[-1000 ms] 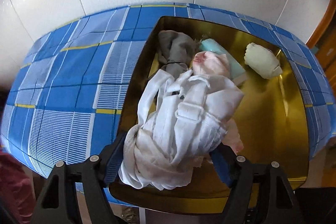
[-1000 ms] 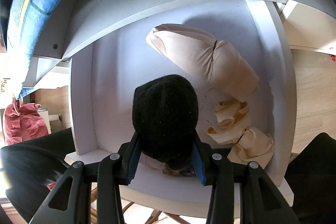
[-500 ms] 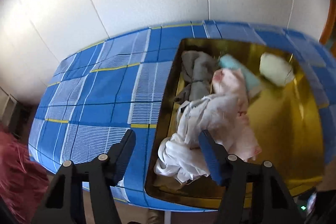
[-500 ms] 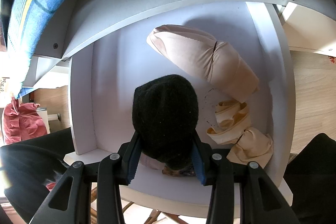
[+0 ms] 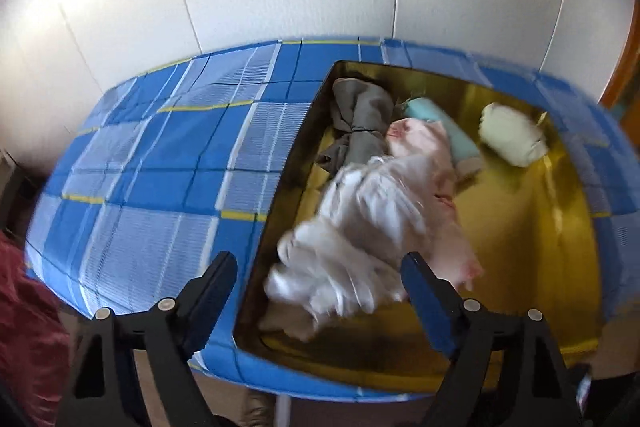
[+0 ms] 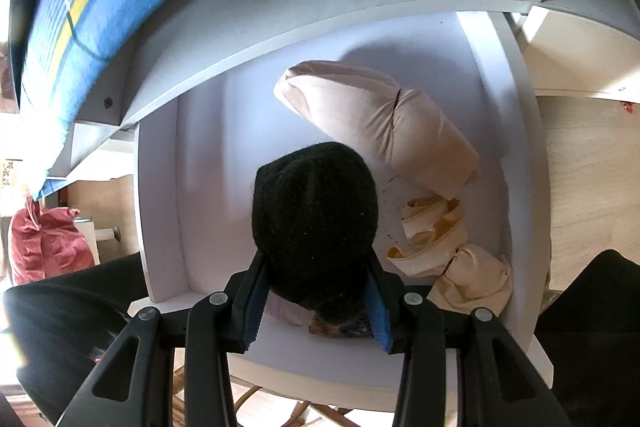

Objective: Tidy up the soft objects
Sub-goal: 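Return the left tool to the shelf while the right tool lifts the black knit hat, then carry the black knit hat to the gold tray and open the right tool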

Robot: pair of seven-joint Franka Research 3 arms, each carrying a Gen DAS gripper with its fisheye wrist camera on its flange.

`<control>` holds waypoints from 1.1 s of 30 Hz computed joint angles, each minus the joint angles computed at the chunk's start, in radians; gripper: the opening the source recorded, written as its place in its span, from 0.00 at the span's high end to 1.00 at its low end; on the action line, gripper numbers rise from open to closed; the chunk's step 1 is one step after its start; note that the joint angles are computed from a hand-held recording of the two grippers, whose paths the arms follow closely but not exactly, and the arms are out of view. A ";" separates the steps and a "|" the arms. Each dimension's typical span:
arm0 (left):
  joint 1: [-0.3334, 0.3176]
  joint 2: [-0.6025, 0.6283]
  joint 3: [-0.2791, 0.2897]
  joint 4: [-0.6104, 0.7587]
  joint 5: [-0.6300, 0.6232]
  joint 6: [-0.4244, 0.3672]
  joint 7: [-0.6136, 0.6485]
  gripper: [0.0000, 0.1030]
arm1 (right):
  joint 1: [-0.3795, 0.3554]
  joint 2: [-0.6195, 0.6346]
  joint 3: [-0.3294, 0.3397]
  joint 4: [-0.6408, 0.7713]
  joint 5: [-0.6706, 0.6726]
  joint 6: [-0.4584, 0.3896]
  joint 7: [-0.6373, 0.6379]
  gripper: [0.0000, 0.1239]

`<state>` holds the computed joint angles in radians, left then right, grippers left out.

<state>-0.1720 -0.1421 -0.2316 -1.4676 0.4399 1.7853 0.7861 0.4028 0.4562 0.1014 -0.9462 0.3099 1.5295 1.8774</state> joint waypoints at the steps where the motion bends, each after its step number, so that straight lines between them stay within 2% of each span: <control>1: -0.002 -0.033 0.006 -0.046 -0.020 0.042 -0.013 0.18 | -0.001 -0.005 -0.001 -0.003 0.001 0.004 0.000 0.65; 3: -0.011 -0.111 0.016 -0.154 -0.079 0.154 -0.025 0.18 | -0.003 -0.011 -0.001 -0.003 0.001 0.005 -0.002 0.65; 6: -0.025 -0.197 0.010 -0.268 -0.117 0.278 -0.008 0.17 | -0.002 -0.026 -0.001 -0.012 -0.002 0.009 -0.009 0.65; 7: -0.033 -0.230 0.002 -0.312 -0.121 0.327 -0.004 0.14 | -0.005 -0.034 -0.001 -0.020 0.002 0.012 -0.009 0.65; 10: -0.053 -0.290 -0.024 -0.395 -0.128 0.418 0.000 0.07 | -0.016 -0.059 -0.004 -0.043 0.011 0.027 -0.007 0.65; 13: -0.085 -0.302 -0.031 -0.438 -0.169 0.458 0.025 0.06 | -0.020 -0.076 -0.006 -0.054 0.008 0.033 -0.007 0.65; 17: -0.143 -0.261 -0.029 -0.467 -0.272 0.440 0.071 0.06 | -0.028 -0.101 -0.009 -0.074 0.007 0.048 0.001 0.65; 21: -0.186 -0.200 -0.006 -0.479 -0.398 0.366 0.149 0.06 | -0.037 -0.126 -0.010 -0.093 0.012 0.060 0.003 0.65; 23: -0.194 -0.152 0.002 -0.464 -0.458 0.283 0.177 0.06 | -0.044 -0.135 -0.008 -0.098 0.027 0.063 0.002 0.65; 27: -0.188 -0.079 -0.008 -0.443 -0.507 0.174 0.202 0.06 | -0.052 -0.146 -0.003 -0.092 0.048 0.064 -0.010 0.65; 33: -0.186 0.004 -0.029 -0.421 -0.516 0.087 0.254 0.06 | -0.058 -0.150 -0.001 -0.042 0.064 0.055 -0.026 0.65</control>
